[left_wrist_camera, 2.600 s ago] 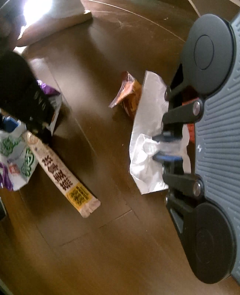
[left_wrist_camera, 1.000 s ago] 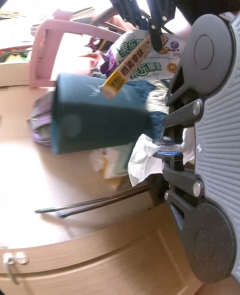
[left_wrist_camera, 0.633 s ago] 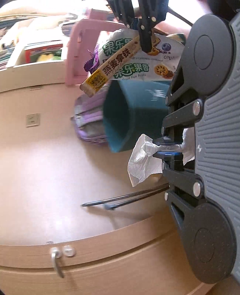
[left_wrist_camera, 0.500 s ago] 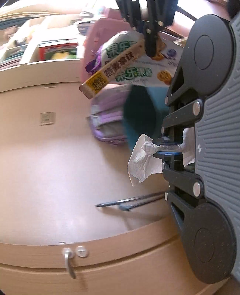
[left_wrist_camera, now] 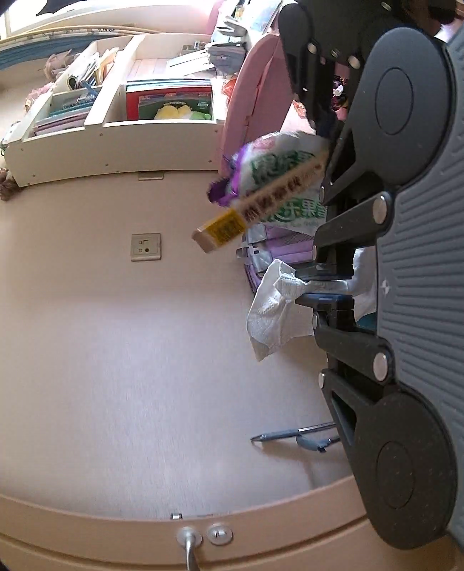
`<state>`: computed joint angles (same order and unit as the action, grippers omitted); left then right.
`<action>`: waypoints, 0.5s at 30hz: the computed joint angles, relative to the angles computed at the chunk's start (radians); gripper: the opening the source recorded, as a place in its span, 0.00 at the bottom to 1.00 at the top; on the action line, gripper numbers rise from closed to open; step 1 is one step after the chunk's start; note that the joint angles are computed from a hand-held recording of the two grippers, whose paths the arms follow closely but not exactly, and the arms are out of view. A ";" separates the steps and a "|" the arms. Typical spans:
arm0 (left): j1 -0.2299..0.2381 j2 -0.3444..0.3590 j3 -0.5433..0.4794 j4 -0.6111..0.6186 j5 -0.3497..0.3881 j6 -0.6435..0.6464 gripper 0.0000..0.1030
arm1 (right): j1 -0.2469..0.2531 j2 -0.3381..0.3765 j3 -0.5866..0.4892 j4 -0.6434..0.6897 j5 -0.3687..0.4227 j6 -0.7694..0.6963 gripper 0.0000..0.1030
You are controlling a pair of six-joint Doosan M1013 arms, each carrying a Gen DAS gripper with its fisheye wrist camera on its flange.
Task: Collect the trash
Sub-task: 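Carry the tissue and cookie snack bag up to the teal bin, then lower the tissue and snack bag into the teal bin and open both grippers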
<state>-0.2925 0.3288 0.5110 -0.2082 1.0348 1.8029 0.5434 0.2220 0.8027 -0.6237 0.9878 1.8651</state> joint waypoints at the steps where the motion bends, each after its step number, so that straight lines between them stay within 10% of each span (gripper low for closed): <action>1: -0.005 0.013 -0.015 0.010 0.007 -0.008 0.06 | -0.006 0.010 -0.010 -0.004 0.006 -0.003 0.06; 15: -0.040 0.234 -0.245 0.124 0.257 -0.100 0.06 | -0.092 0.101 -0.038 0.151 0.092 -0.158 0.05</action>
